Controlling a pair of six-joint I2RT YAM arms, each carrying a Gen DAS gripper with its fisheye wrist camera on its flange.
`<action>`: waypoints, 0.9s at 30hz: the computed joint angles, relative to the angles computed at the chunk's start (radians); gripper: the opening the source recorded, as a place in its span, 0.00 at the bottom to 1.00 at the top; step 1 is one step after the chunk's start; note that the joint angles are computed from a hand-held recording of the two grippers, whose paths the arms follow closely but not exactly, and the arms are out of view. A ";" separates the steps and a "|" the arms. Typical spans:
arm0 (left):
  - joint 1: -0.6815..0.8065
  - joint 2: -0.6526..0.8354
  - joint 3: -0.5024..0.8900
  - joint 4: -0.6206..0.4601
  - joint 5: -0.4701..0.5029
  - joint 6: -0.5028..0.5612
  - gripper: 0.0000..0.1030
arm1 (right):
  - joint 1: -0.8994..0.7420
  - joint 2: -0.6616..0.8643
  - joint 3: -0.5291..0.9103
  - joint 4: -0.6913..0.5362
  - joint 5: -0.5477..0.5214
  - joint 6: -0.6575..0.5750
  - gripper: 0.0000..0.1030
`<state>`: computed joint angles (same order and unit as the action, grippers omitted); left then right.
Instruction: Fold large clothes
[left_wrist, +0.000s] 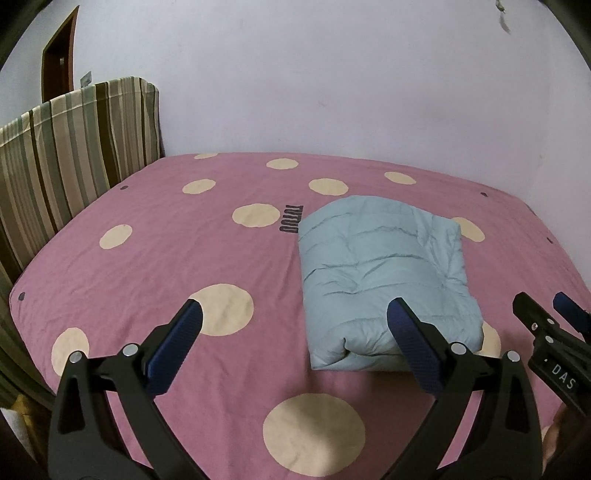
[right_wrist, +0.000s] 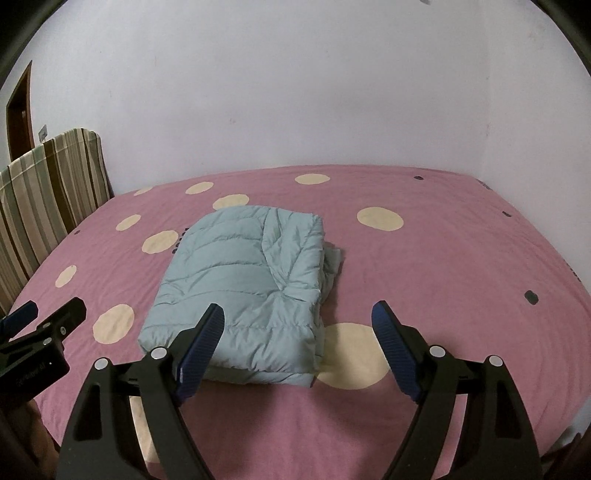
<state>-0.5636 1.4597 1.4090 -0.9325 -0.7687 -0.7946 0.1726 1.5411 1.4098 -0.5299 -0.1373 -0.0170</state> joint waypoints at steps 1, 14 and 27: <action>-0.003 0.003 0.003 -0.004 -0.004 -0.003 0.97 | 0.000 0.000 0.000 0.000 0.000 0.000 0.79; -0.019 0.028 0.022 -0.025 -0.025 -0.012 0.97 | -0.006 -0.004 -0.001 -0.007 -0.008 0.000 0.79; -0.014 0.030 0.019 -0.030 -0.023 -0.023 0.97 | -0.005 0.001 0.002 -0.009 -0.010 0.000 0.79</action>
<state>-0.5771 1.4893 1.4283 -0.9627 -0.7913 -0.8180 0.1672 1.5423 1.4114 -0.5393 -0.1476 -0.0174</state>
